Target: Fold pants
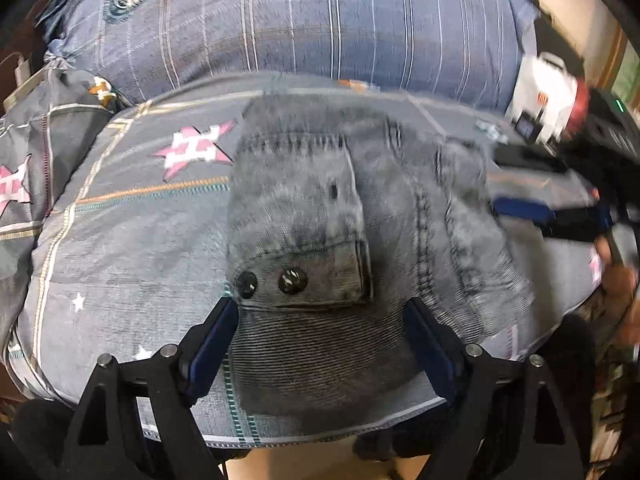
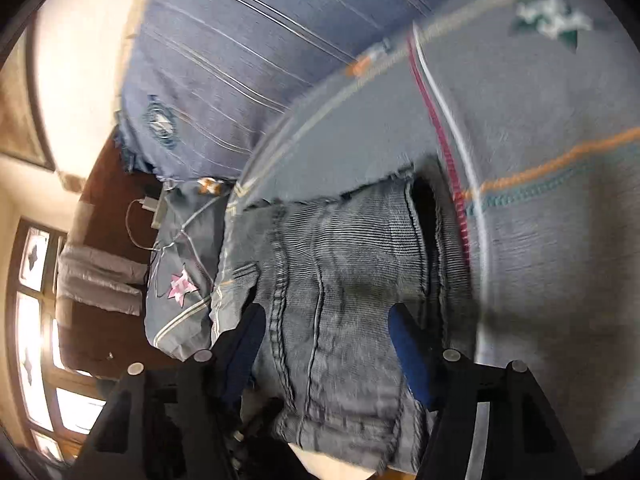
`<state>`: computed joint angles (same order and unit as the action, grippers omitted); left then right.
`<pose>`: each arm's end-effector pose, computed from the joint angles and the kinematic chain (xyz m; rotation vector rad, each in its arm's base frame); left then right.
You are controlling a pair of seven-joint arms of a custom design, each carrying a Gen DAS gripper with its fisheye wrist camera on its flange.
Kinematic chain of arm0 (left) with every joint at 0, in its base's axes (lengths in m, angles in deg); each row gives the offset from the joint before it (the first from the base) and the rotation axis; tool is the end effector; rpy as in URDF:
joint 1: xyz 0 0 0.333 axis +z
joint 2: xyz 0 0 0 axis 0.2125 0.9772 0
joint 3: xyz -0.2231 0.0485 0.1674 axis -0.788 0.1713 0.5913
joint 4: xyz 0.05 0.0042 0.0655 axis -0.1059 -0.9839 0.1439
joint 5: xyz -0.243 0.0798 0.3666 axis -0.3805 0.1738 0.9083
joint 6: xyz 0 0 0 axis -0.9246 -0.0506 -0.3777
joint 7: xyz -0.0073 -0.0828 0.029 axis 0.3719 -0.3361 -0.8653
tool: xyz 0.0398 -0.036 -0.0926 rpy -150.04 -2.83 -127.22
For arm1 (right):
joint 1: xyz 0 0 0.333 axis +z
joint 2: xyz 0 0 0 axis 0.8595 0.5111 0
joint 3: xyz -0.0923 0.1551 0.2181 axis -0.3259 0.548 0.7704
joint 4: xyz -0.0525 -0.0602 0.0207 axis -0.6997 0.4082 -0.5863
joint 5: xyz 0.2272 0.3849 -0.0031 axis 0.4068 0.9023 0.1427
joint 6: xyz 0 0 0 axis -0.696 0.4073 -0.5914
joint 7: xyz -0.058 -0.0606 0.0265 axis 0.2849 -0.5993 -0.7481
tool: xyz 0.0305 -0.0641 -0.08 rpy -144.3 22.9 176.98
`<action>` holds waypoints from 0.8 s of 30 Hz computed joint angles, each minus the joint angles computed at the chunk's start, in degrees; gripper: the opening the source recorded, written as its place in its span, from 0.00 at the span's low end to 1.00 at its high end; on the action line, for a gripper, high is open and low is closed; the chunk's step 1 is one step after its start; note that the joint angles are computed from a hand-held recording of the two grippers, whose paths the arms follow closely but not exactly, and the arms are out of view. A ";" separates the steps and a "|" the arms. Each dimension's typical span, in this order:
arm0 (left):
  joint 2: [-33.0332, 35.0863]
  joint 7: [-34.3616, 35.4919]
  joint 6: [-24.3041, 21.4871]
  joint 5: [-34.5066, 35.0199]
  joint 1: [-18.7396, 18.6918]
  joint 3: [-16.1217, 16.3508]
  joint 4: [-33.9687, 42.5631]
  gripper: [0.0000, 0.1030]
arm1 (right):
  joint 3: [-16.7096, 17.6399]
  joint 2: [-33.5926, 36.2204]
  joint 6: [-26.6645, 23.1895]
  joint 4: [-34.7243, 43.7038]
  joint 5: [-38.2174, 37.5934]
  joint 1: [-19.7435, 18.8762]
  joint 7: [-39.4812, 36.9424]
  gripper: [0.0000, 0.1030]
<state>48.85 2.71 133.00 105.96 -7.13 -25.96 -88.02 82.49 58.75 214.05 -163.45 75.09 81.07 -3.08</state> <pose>0.5084 -0.3625 0.4742 -1.9738 1.8798 -0.6952 0.5931 0.3919 0.3650 -1.5481 1.4794 0.4330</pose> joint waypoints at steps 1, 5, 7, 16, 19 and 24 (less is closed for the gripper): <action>-0.76 -1.29 0.78 0.86 0.14 -0.05 -0.70 0.82 | 1.31 -2.02 -1.17 -2.00 4.64 -1.30 -4.68 0.65; 1.20 -1.37 -0.13 1.40 0.12 -0.19 0.78 0.82 | 1.26 -5.92 -8.66 -7.16 17.56 -1.51 -16.16 0.67; 3.87 0.86 -3.80 -0.03 -0.25 -0.38 3.31 0.82 | 0.26 -4.55 -9.68 -7.37 15.42 -0.04 -14.49 0.67; -0.80 -8.47 -1.24 8.61 0.59 -0.71 -0.47 0.83 | 0.01 -7.49 -2.78 -9.79 17.96 2.57 -16.36 0.66; 3.31 1.03 -1.05 -2.64 0.28 0.62 1.12 0.85 | -0.69 -3.32 -0.53 -6.00 12.31 4.36 -10.59 0.74; 3.30 1.27 -0.32 -1.85 0.54 0.30 0.82 0.85 | 0.23 -4.37 2.00 -5.04 9.46 3.44 -8.04 0.72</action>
<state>52.15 3.98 132.67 104.12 -6.59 -25.66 -87.20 82.72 54.37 216.05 -168.49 84.55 84.51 -11.12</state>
